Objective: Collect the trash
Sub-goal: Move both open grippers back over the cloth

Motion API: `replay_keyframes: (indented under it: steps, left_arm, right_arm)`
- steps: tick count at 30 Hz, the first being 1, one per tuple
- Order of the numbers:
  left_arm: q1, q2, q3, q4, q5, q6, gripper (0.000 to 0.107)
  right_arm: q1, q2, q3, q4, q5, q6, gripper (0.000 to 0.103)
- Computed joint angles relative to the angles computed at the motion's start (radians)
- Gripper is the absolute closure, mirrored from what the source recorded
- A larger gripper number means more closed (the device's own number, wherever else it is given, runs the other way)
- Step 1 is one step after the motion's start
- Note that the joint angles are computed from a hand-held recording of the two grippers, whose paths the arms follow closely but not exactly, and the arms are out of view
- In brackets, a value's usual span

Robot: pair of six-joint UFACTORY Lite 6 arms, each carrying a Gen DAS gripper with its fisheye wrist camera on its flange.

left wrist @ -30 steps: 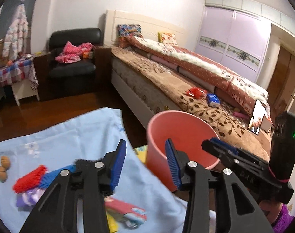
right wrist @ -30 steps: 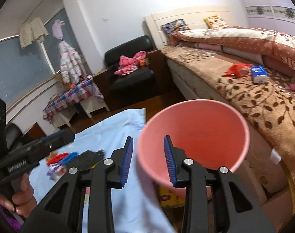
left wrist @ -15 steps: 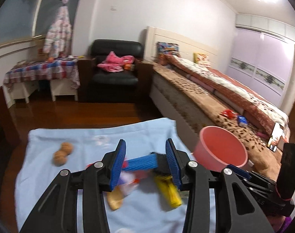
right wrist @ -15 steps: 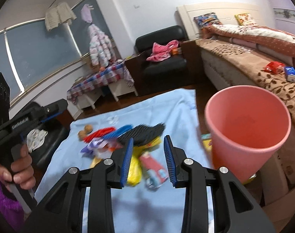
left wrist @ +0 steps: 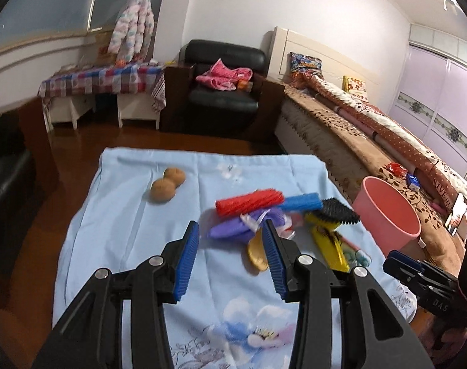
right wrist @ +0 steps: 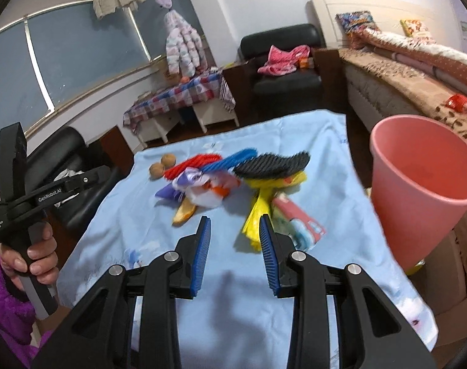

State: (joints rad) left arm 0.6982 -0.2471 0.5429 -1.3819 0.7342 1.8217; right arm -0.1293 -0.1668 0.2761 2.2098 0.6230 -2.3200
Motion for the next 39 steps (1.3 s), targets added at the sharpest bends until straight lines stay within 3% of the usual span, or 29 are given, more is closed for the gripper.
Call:
replay_keyframes:
  steps: [12, 16, 29, 34, 39]
  left_arm:
    - [-0.183, 0.116, -0.031, -0.083, -0.115, 0.026, 0.070]
    - [-0.312, 0.193, 0.000, -0.155, -0.222, 0.019, 0.075]
    - [-0.512, 0.448, 0.152, -0.307, -0.396, 0.015, 0.081]
    - [-0.541, 0.493, 0.170, -0.373, -0.411, 0.064, 0.097]
    - [-0.530, 0.479, 0.161, -0.340, -0.402, 0.036, 0.103]
  right_arm:
    - [0.073, 0.085, 0.035, -0.014, 0.012, 0.014, 0.070]
    - [0.109, 0.110, 0.057, 0.010, -0.010, -0.008, 0.070]
    - [-0.004, 0.200, 0.111, 0.051, -0.011, -0.056, 0.070]
    - [-0.034, 0.230, 0.126, 0.084, -0.010, -0.106, 0.070]
    - [-0.061, 0.264, 0.141, 0.081, -0.004, -0.120, 0.070]
